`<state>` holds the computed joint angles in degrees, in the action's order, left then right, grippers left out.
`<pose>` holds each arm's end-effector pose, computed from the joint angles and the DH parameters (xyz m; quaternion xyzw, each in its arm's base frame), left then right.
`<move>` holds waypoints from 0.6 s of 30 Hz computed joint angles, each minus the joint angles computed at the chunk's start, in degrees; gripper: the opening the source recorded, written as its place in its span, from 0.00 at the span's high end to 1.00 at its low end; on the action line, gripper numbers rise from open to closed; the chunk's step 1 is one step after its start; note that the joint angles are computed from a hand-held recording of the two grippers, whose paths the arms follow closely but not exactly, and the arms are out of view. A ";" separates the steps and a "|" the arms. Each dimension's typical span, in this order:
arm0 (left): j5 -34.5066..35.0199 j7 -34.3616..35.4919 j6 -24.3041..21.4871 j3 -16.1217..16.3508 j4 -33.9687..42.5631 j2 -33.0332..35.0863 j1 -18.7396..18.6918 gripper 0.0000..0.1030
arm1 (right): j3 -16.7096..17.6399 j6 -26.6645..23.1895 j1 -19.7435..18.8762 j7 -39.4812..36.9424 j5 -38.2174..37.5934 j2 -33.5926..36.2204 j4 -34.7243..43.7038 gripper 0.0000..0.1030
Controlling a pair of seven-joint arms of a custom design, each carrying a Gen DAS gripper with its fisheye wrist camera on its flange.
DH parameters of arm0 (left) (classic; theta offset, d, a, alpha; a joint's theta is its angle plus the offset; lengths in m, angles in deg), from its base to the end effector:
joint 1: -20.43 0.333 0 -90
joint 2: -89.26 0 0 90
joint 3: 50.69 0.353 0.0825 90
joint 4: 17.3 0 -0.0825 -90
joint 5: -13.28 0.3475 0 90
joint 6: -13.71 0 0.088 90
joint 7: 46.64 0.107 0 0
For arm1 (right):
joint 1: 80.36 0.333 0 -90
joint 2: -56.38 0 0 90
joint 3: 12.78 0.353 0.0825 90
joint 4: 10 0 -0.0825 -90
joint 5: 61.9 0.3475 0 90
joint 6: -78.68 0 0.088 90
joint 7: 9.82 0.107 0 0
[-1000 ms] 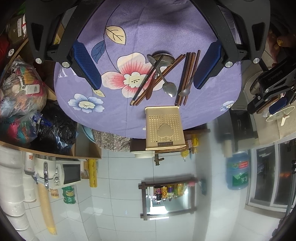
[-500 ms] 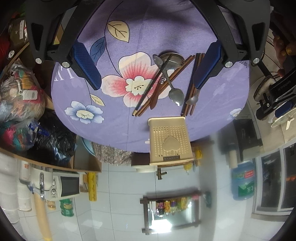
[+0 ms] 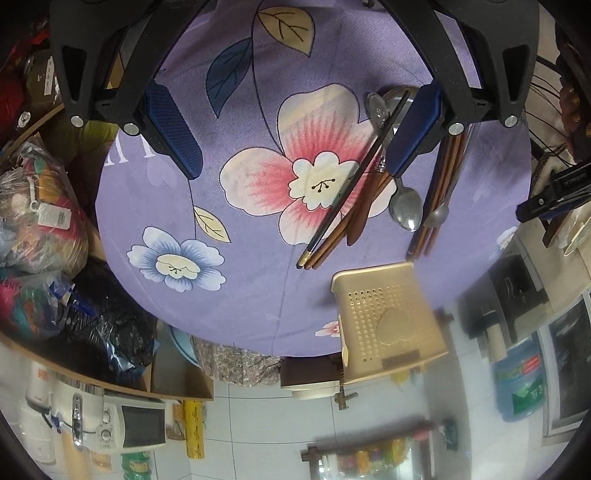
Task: Organize utensils
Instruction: 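Lower the left tool onto the grey round-bowled spoon and grasp it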
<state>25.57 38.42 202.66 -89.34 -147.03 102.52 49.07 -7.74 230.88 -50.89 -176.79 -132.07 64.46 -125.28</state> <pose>0.5593 -0.0969 0.4475 -0.5617 0.7136 -0.3515 0.2273 0.4688 0.3514 0.4826 -0.5647 0.7021 -0.2660 0.3427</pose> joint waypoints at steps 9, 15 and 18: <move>-3.55 7.73 -11.19 -6.46 6.07 5.20 1.19 0.43 | -0.48 1.25 0.27 -3.46 2.80 1.08 0.79 0.05; -6.77 10.90 -19.25 -3.64 12.15 8.26 -3.63 0.50 | -0.64 1.06 0.69 -3.09 2.52 0.75 0.45 0.05; -9.14 12.21 -22.39 -2.41 14.85 9.37 -5.28 0.51 | -0.52 0.79 0.71 -3.02 2.42 0.66 0.36 0.05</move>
